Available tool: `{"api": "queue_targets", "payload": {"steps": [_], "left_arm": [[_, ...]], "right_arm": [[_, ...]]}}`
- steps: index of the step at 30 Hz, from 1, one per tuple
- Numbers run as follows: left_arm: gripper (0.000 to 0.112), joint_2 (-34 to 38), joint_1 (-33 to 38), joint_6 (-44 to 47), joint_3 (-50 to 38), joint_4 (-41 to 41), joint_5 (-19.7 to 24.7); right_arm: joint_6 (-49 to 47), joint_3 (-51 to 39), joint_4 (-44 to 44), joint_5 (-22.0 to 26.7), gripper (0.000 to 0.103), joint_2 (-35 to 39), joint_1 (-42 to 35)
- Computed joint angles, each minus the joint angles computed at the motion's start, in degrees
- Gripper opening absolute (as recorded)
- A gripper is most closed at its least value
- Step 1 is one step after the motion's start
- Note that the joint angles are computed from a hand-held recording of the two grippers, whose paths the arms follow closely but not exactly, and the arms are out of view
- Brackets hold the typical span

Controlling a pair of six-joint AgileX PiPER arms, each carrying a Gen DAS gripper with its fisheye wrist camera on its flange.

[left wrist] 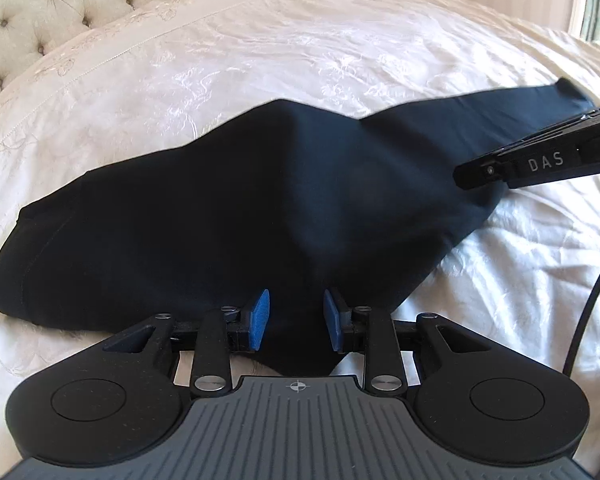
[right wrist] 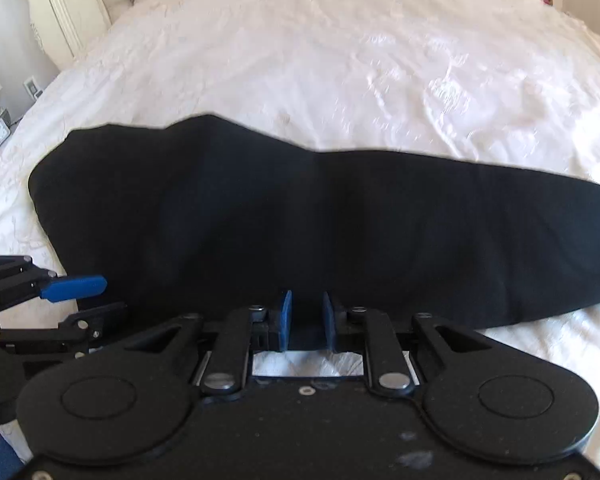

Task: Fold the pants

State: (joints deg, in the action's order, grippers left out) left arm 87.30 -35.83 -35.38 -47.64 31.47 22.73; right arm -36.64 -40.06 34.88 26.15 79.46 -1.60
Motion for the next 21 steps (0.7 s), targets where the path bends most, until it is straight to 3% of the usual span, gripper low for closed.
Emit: {"api": "queue_targets", "payload": {"steps": [5, 10, 13, 16, 19, 21], "left_arm": [[0.029, 0.5, 1.0, -8.7, -2.8, 7.6, -1.3], [0.029, 5.8, 2.5, -2.7, -7.3, -0.6, -1.9], [0.03, 11.1, 3.6, 2.9, -10.9, -8.2, 2.2], [0.03, 10.9, 2.9, -3.4, -8.9, -3.2, 0.6], [0.03, 10.3, 2.7, -4.8, -8.1, -1.9, 0.5], [0.03, 10.0, 2.5, -5.1, -8.0, -1.9, 0.9]], "right_arm": [[3.1, -4.5, -1.9, 0.6, 0.028, -2.1, -10.8], [6.0, -11.1, -4.9, -0.8, 0.031, 4.0, -27.7], [-2.0, -14.4, 4.9, -2.6, 0.033, 9.2, -38.9], [-6.2, -18.1, 10.1, -5.1, 0.036, 14.7, -44.9], [-8.7, -22.8, 16.9, -2.0, 0.04, 20.2, -50.7], [-12.7, -25.1, 24.5, 2.7, 0.041, 24.4, -54.4]]}}
